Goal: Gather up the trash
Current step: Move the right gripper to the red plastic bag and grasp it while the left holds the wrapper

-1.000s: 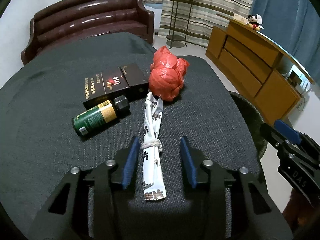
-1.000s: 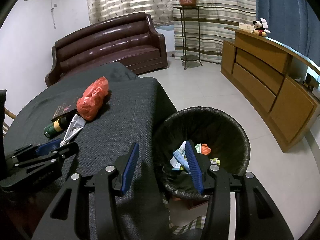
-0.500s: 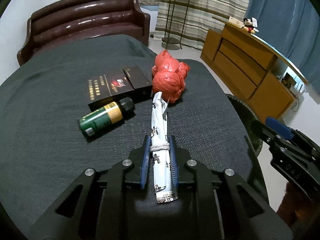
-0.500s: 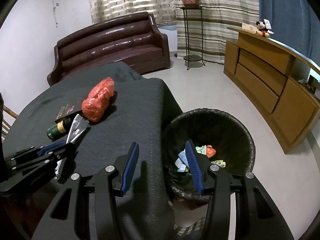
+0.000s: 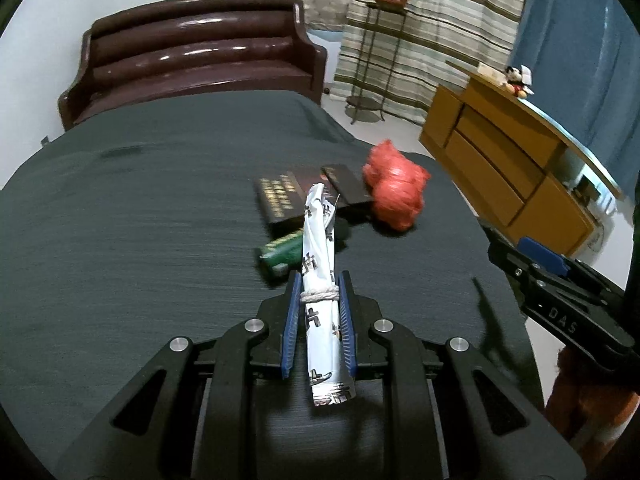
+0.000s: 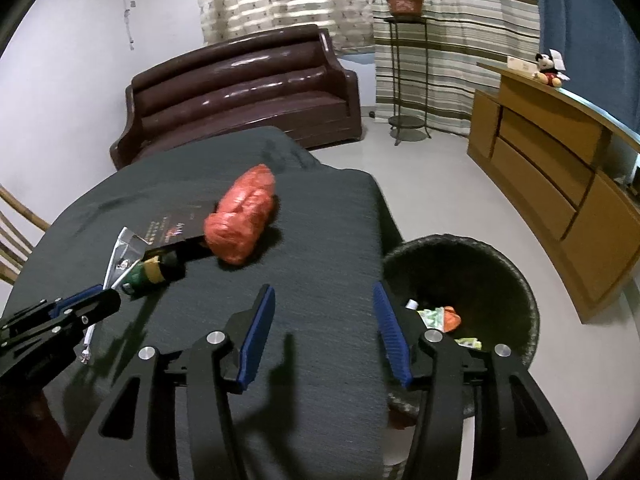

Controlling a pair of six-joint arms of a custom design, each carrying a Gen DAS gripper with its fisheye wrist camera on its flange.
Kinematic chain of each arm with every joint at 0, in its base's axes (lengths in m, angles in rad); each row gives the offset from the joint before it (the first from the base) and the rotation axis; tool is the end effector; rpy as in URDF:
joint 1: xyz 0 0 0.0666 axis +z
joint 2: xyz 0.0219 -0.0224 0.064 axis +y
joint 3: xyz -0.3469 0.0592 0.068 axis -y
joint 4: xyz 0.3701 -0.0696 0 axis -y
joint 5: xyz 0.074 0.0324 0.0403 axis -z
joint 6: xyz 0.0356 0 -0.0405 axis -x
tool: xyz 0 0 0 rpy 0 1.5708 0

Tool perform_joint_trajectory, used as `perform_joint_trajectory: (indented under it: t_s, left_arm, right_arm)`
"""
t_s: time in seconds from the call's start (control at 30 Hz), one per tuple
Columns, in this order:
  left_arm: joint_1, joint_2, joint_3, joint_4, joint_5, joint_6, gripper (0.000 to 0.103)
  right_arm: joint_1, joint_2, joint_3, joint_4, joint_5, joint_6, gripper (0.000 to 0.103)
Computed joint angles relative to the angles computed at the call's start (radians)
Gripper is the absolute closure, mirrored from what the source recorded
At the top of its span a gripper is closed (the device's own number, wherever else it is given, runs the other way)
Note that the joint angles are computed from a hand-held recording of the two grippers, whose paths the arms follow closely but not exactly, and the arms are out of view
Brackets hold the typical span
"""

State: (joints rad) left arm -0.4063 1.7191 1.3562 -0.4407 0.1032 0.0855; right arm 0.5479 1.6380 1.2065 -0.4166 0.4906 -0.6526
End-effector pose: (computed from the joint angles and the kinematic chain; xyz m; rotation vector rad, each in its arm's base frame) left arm 0.5148 -0.2259 0.2534 0.4323 2.3591 -0.3557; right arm 0.4518 0.2556 0.2382 0.3353 2.2691 0.0158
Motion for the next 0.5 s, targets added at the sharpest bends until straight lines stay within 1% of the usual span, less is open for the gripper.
perform_joint_trajectory:
  t_s: [0.23, 0.33, 0.4, 0.5]
  left_arm:
    - [0.04, -0.005, -0.002, 0.001, -0.018, 0.007, 0.085]
    - [0.055, 0.013, 0.019, -0.018, -0.019, -0.002, 0.085]
    - [0.067, 0.021, 0.026, -0.019, -0.013, -0.008, 0.085]
    - [0.072, 0.034, 0.037, -0.032, -0.008, -0.015, 0.085]
  right_arm:
    - [0.025, 0.056, 0.083, -0.013, -0.022, 0.037, 0.051]
    - [0.037, 0.082, 0.118, -0.018, -0.028, 0.057, 0.05]
    - [0.043, 0.098, 0.141, -0.026, -0.034, 0.063, 0.05]
    - [0.048, 0.107, 0.154, -0.034, -0.035, 0.067, 0.049]
